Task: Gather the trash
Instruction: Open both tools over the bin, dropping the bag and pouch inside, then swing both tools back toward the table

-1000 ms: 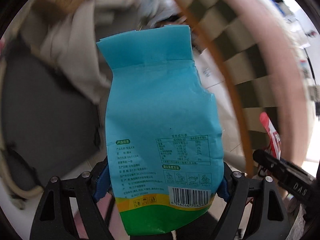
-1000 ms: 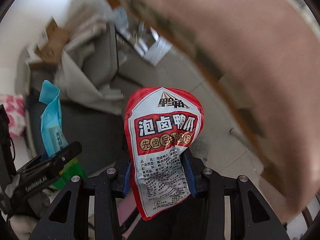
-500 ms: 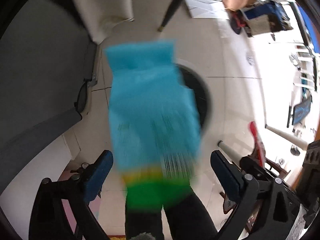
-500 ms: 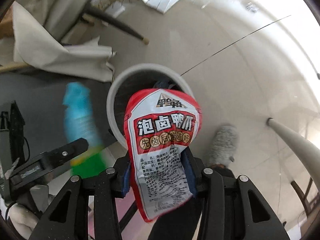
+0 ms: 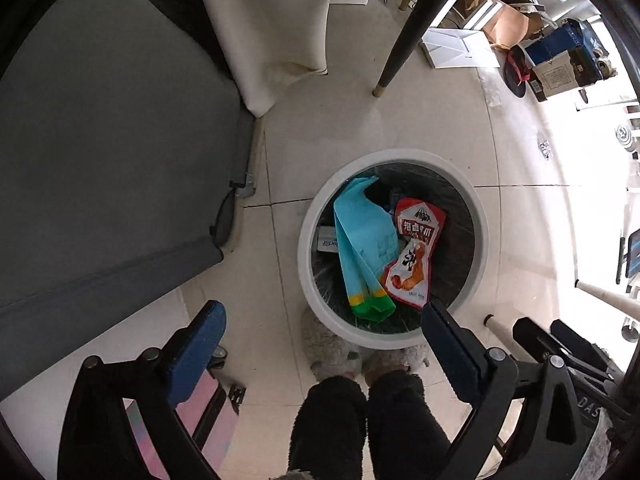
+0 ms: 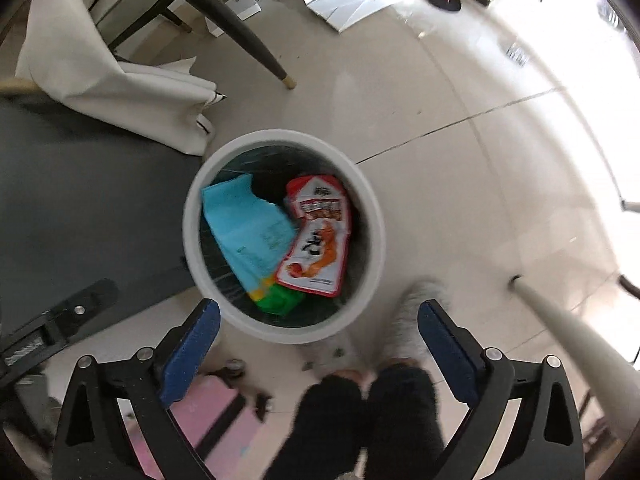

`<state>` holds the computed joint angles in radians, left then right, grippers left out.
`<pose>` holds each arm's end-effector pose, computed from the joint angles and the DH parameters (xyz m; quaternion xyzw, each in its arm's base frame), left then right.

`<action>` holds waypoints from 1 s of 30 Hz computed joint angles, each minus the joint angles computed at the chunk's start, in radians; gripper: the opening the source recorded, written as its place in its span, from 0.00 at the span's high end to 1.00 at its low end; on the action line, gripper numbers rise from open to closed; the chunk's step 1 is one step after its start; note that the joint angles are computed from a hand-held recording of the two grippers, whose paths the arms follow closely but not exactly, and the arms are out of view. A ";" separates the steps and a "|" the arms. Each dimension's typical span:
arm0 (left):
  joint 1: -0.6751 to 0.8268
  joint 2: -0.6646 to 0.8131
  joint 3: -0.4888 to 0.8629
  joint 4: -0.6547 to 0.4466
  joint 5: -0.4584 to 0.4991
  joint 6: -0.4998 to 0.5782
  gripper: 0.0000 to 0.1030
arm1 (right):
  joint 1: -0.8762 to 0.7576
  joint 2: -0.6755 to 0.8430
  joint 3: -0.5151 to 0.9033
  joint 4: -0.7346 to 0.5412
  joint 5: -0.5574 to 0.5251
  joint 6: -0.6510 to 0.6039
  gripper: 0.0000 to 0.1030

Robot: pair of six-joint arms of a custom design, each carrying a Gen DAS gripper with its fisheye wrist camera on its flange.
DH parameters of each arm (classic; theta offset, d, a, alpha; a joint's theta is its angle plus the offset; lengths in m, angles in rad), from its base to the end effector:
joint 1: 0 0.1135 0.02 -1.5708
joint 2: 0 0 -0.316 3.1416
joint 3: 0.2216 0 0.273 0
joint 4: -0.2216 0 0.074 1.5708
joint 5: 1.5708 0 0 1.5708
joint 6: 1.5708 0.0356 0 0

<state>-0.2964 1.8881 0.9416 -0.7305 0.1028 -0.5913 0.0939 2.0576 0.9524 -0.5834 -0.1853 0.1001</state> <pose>0.2967 -0.0944 0.1239 0.1492 -0.9861 0.0236 0.0699 0.3261 0.0373 0.0735 -0.0085 -0.9940 -0.0862 0.0673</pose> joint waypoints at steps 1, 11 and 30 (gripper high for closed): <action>-0.005 -0.007 0.003 -0.012 -0.004 0.002 0.03 | 0.006 -0.006 0.003 -0.006 0.021 -0.001 0.03; -0.063 -0.098 0.064 -0.171 -0.026 -0.028 0.03 | 0.018 -0.135 0.030 -0.148 0.093 -0.033 0.03; -0.122 -0.324 0.543 -0.797 -0.065 -0.043 0.03 | 0.006 -0.455 0.509 -0.848 0.090 -0.067 0.02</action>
